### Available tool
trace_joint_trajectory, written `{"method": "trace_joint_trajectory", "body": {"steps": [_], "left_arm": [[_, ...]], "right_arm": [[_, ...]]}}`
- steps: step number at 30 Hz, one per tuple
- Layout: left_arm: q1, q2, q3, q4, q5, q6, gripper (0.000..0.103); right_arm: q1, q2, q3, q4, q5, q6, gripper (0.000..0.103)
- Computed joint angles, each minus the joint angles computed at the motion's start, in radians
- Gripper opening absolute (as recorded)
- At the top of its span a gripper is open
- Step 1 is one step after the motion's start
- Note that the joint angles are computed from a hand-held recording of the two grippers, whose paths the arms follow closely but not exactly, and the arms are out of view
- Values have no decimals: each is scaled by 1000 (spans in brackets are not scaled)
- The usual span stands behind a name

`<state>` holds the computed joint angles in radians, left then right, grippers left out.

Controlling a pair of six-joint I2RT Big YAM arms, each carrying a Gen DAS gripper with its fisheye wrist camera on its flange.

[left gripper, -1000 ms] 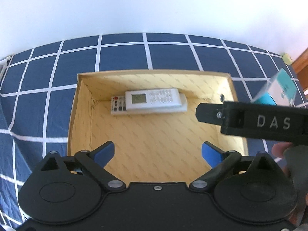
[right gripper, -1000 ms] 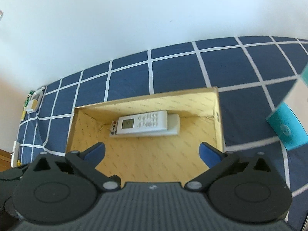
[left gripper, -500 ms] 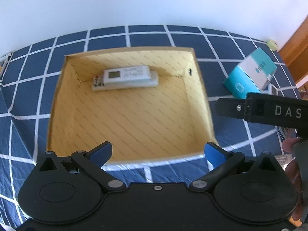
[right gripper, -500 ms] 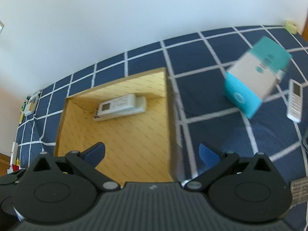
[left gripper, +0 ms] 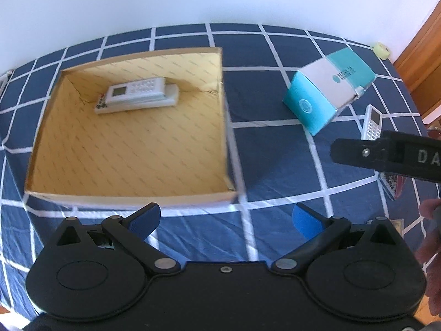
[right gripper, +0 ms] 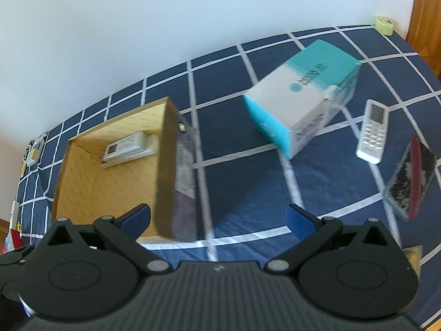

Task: Organize objects
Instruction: 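Move the right tool toward the clear screwdriver set case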

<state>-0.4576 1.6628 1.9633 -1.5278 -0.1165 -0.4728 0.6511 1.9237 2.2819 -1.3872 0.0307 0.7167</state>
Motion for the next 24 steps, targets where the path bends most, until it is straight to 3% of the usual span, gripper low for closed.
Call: {"method": "trace_joint_trajectory", "body": {"steps": [11,24], "left_arm": [[-148,145,128,-39,-11,-169,103],[-261,313,236,-65,47,-210,103]], "right_arm": [[-143,-186,-310,73,-73,-107,103],[-280,-328,-619,110,-134,-146,103]]}}
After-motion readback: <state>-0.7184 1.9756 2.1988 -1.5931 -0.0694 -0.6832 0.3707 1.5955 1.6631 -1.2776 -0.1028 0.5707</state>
